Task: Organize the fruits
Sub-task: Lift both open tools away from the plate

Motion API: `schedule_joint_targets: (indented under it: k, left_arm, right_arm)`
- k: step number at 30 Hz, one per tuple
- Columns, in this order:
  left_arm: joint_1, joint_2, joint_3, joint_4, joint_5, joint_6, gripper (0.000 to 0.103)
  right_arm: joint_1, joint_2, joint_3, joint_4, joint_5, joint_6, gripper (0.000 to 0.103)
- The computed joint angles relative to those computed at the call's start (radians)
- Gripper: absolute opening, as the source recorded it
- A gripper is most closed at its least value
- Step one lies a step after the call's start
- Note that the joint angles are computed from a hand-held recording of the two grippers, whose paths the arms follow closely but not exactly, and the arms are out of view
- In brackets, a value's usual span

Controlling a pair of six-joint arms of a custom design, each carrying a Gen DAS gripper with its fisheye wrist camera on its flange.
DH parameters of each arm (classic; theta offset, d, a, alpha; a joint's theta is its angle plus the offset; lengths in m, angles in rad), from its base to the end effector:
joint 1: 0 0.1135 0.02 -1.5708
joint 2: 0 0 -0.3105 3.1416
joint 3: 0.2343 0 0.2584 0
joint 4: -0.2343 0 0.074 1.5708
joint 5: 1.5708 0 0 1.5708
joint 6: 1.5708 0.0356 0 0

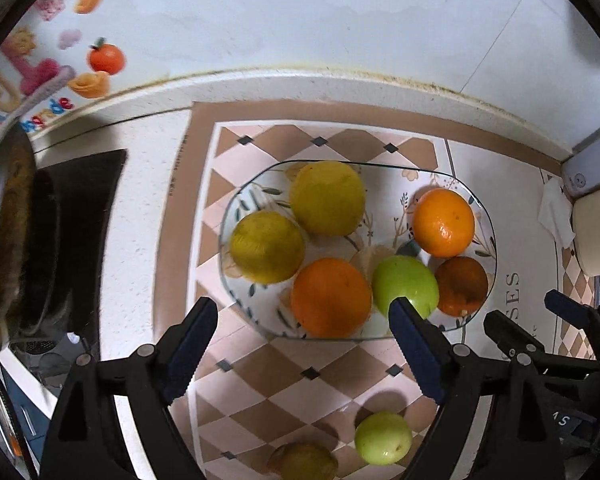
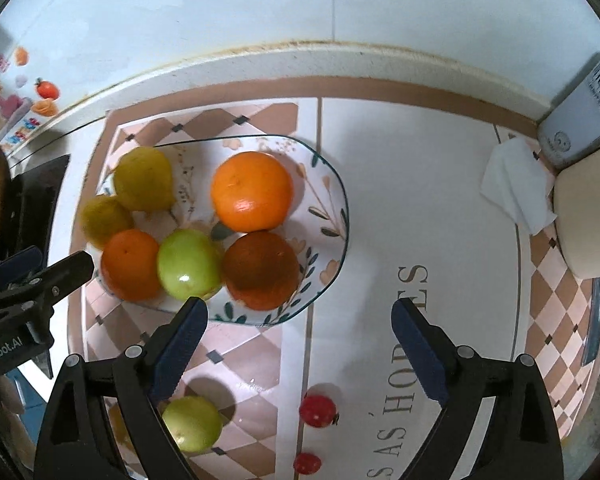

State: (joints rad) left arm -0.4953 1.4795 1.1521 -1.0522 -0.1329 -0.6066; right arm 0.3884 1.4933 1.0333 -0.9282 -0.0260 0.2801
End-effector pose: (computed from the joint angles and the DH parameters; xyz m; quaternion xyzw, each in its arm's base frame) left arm 0.2396 -0.1241 0.2914 -0.0616 0.9913 0.0065 0.1158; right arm 0.2474 0.1022 0.2575 -0.0551 0.9942 0.0421 0.0819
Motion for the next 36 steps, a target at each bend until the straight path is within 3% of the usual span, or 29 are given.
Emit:
schedule_joint_targets:
  k: [18,36]
  left_arm:
    - [-0.274,-0.294,0.035,-0.227,-0.243,-0.207,0.088]
    - [-0.625,-0.340,0.201,-0.517,-0.416,-0.582,0.087]
  right_arm:
    - [0.144,-0.339,0.056,-0.203,0.076,0.106,0.095]
    - [0.430,-0.485,0.274,-0.437,0.250,0.357,0.095]
